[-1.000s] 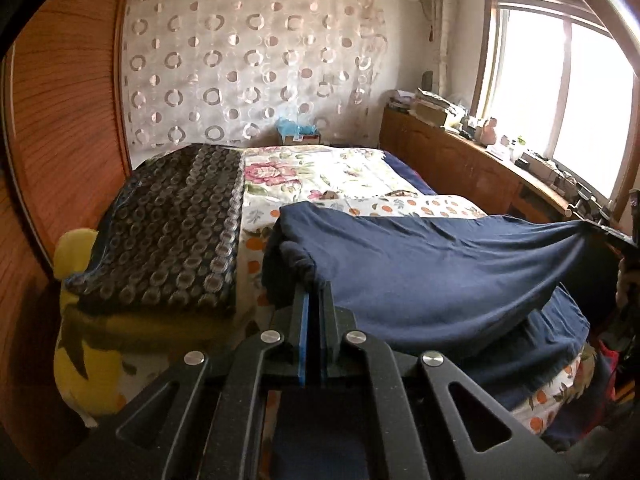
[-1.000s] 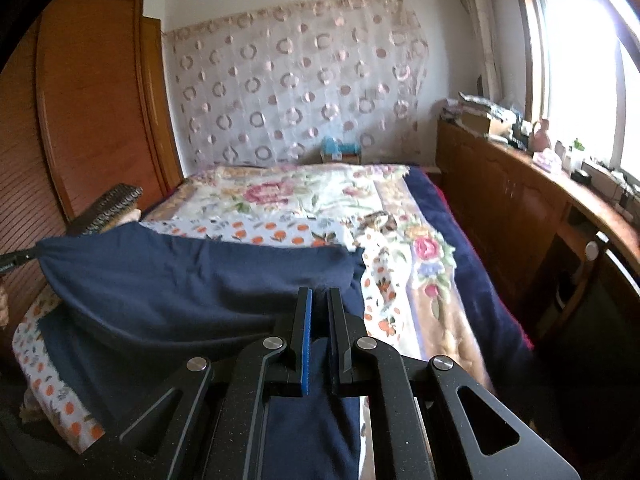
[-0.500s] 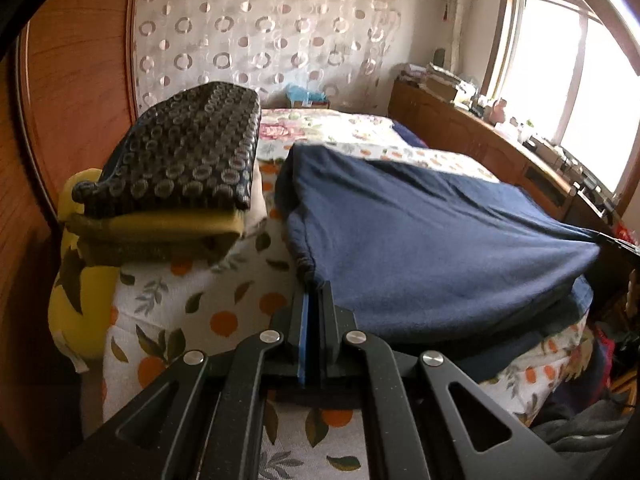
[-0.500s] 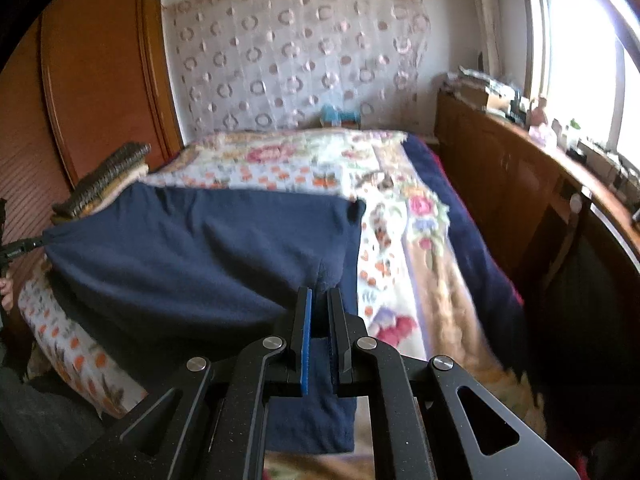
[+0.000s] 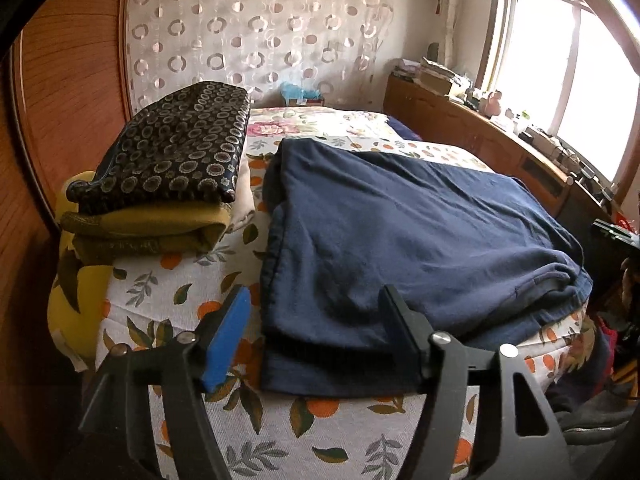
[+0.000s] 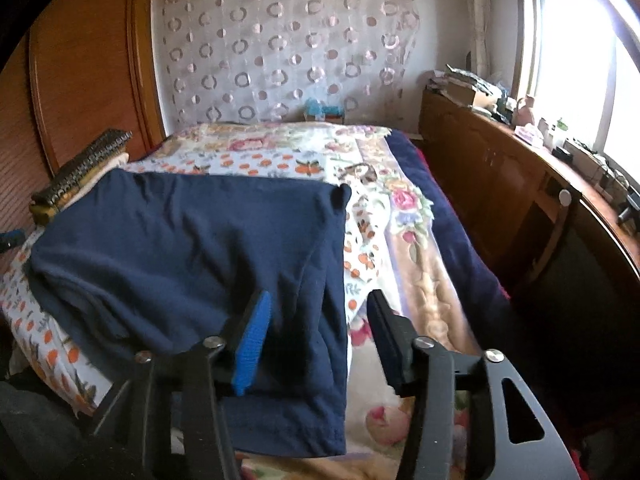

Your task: Fold small clothes

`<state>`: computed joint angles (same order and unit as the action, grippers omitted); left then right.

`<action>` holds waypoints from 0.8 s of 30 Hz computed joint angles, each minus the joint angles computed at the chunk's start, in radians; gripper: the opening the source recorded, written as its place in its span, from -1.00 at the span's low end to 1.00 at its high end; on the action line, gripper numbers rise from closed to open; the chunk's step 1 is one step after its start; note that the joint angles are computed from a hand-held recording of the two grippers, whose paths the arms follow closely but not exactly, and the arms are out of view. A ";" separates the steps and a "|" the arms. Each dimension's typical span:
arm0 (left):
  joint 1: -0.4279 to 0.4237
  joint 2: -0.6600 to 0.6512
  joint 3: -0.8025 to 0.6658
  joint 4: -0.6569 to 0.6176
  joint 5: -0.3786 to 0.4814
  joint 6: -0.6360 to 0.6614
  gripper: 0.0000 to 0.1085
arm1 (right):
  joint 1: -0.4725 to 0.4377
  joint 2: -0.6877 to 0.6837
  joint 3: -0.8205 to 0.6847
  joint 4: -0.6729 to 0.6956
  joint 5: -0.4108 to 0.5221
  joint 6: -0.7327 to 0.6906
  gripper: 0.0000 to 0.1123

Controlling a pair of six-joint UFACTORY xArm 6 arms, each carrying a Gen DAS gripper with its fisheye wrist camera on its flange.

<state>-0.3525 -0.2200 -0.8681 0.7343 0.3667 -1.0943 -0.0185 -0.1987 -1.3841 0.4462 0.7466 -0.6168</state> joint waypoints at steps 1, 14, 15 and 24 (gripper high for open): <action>-0.001 0.005 -0.004 0.000 0.005 0.001 0.25 | 0.008 -0.005 0.007 0.007 -0.005 -0.006 -0.01; 0.004 0.082 -0.034 -0.070 0.040 0.037 0.25 | 0.129 0.058 0.068 0.028 -0.015 -0.060 -0.01; 0.003 0.083 -0.033 -0.077 0.044 0.042 0.25 | 0.134 0.067 0.065 0.021 -0.017 -0.057 -0.01; -0.002 0.072 -0.005 -0.079 0.057 0.028 0.25 | 0.133 0.086 0.083 0.024 -0.055 -0.093 0.01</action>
